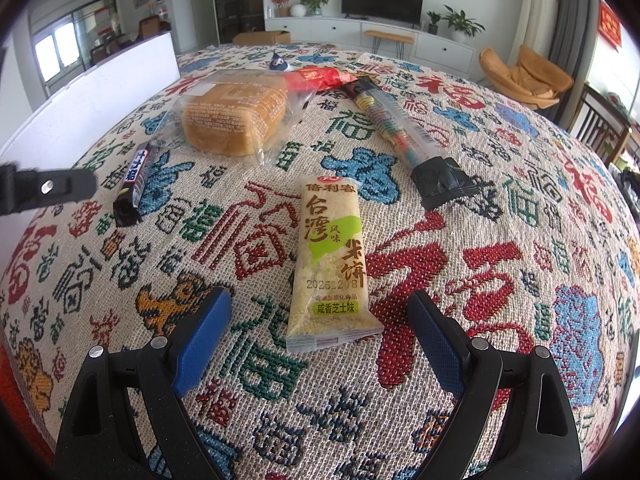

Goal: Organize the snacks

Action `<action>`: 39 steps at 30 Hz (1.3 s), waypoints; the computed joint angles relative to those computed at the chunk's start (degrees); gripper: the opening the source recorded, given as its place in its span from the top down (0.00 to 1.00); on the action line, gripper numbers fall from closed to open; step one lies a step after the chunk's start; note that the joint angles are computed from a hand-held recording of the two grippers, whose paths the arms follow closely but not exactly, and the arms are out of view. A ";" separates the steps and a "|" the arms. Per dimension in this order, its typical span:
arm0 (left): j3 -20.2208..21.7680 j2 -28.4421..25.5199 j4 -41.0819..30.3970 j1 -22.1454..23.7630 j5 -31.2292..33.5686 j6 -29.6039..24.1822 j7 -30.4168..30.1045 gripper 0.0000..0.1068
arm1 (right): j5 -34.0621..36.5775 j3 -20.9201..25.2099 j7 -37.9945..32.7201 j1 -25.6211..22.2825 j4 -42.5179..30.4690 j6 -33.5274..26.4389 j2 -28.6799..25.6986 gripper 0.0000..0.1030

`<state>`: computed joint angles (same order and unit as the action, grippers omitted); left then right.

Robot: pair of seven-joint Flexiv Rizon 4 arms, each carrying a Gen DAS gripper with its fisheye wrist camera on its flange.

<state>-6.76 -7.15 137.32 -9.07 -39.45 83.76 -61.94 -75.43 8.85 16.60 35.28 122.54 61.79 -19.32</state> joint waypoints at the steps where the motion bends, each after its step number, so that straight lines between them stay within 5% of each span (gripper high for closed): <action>1: 2.53 -1.86 -2.39 -0.92 6.78 -1.48 -5.39 0.05 | 0.00 0.01 0.01 0.01 0.00 -0.02 0.00 0.11; 3: 8.65 -5.08 -7.38 -3.90 22.08 -4.96 -16.78 0.14 | 0.00 0.02 0.01 0.01 0.00 -0.02 0.00 0.11; 5: 11.28 -6.78 -9.59 -5.03 31.28 -5.02 -22.24 0.35 | -0.04 0.01 0.04 0.00 0.02 -0.02 0.01 0.11; 8: 4.32 -4.47 -5.07 1.03 26.16 -1.15 -13.76 0.82 | -0.11 0.00 0.09 -0.04 0.05 0.03 0.02 0.11; 11: -2.86 0.10 0.77 6.64 11.35 -2.18 1.00 0.84 | -0.18 0.00 0.17 -0.07 0.06 0.14 0.01 0.11; 17: 0.66 9.46 8.82 3.89 -8.13 -7.37 16.89 0.84 | 0.19 -0.09 -0.06 -1.15 -0.07 2.36 -0.29 0.10; 21: 5.02 13.89 11.47 -0.36 -15.24 -8.82 21.22 0.84 | 20.87 3.99 -19.08 -2.53 -4.07 1.84 -2.06 0.12; 24: 8.18 16.78 12.54 -3.35 -19.05 -10.14 23.14 0.84 | 27.10 3.82 -25.19 -2.55 -6.21 2.81 -2.98 0.20; 25: 9.08 17.85 12.81 -3.86 -19.61 -10.88 23.39 0.84 | 30.07 4.42 -28.04 -2.43 -7.19 1.41 -3.39 0.53; 27: 10.77 20.64 13.69 -4.46 -20.67 -12.34 23.96 0.84 | 31.36 3.24 -28.93 -0.28 -7.65 -2.79 -2.39 0.71; 33: 16.21 30.12 14.73 -2.34 -21.13 -19.09 22.25 0.84 | 31.07 1.15 -26.09 2.80 -5.79 5.96 0.11 0.71; 39: 19.56 32.01 10.16 3.81 -20.98 -18.73 23.24 0.84 | 28.32 -0.70 -28.99 7.56 -20.08 13.00 -5.36 0.71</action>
<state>12.80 24.86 147.48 -5.26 -60.43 65.03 -38.70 -47.11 8.15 -12.39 42.85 102.46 74.79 -24.68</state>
